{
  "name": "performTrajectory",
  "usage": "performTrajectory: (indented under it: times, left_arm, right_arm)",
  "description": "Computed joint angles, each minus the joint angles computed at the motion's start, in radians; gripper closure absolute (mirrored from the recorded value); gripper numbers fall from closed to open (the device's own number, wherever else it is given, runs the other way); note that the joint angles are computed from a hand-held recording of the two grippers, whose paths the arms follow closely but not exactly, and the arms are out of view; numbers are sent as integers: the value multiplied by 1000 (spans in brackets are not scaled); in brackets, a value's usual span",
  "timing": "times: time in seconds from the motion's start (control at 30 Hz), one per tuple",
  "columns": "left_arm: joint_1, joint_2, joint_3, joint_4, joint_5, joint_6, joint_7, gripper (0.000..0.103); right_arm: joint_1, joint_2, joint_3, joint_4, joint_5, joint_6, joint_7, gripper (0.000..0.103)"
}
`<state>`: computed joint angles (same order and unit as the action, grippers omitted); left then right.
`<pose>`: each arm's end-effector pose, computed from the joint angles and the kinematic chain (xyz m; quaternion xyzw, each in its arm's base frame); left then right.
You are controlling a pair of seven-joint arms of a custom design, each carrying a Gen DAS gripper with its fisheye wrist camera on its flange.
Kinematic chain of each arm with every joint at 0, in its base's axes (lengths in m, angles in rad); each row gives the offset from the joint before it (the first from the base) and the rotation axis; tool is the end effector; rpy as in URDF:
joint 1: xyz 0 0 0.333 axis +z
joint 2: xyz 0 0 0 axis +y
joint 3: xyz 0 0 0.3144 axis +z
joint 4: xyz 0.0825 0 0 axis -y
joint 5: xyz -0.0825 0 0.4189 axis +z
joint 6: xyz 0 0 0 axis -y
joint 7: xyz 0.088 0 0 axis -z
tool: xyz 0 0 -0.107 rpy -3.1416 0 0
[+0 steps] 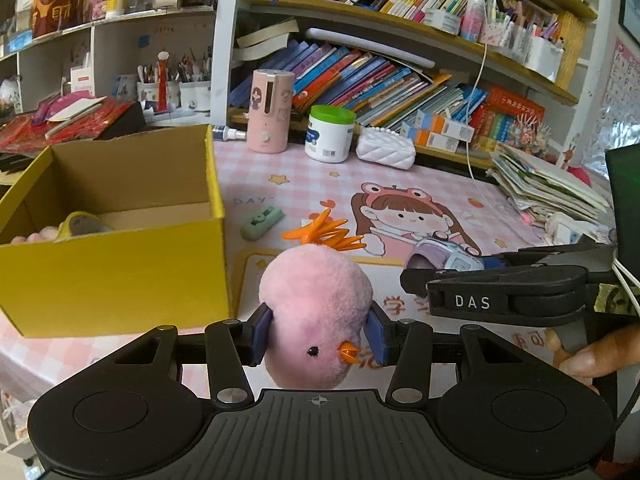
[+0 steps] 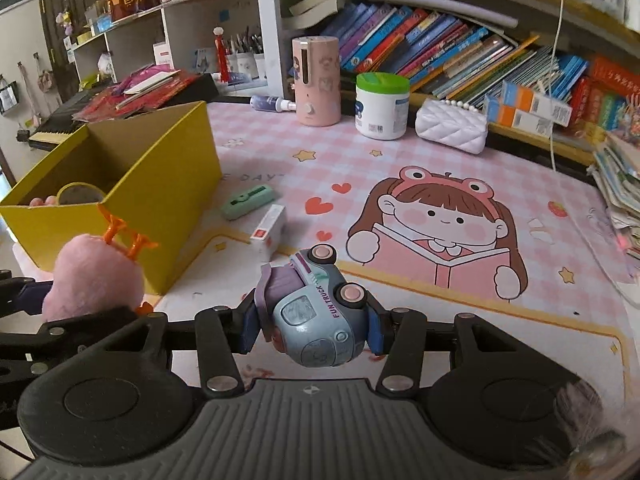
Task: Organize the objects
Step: 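Carry the chick plush and toy car over the yellow box with both grippers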
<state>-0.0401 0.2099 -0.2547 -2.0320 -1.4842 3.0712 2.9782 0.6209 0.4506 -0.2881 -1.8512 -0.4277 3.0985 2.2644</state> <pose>0.6157 -0.0982 0.3625 -0.5614 0.7018 -0.3897 0.2010 0.6522 0.2853 0.3515 -0.6912 0.6006 -0.2383 0.3236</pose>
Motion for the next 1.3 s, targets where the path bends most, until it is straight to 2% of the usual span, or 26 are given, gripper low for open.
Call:
performTrajectory:
  times: [0.07, 0.2, 0.4, 0.63, 0.73, 1.03, 1.3]
  left_arm:
    - [16, -25, 5, -26, -52, -29, 57, 56]
    - [19, -82, 48, -90, -108, -83, 117, 56]
    - [24, -157, 104, -186, -110, -121, 113, 56]
    - [49, -238, 154, -293, -76, -151, 86, 56]
    - [60, -275, 174, -335, -68, -172, 95, 56]
    - [80, -365, 218, -420, -92, -202, 155, 56]
    - [99, -403, 237, -447, -126, -215, 180, 56]
  right_arm:
    - [64, -8, -55, -15, -23, -10, 53, 56]
    - [160, -37, -119, -54, -106, -45, 181, 56]
    - [259, -79, -154, -92, -264, -104, 368, 56]
    - [300, -115, -111, -118, -420, -167, 559, 56]
    - [296, -124, -74, -125, -455, -189, 615, 56]
    - [246, -131, 54, -107, -533, -236, 698, 56]
    - [178, -130, 166, -79, -584, -277, 710, 56]
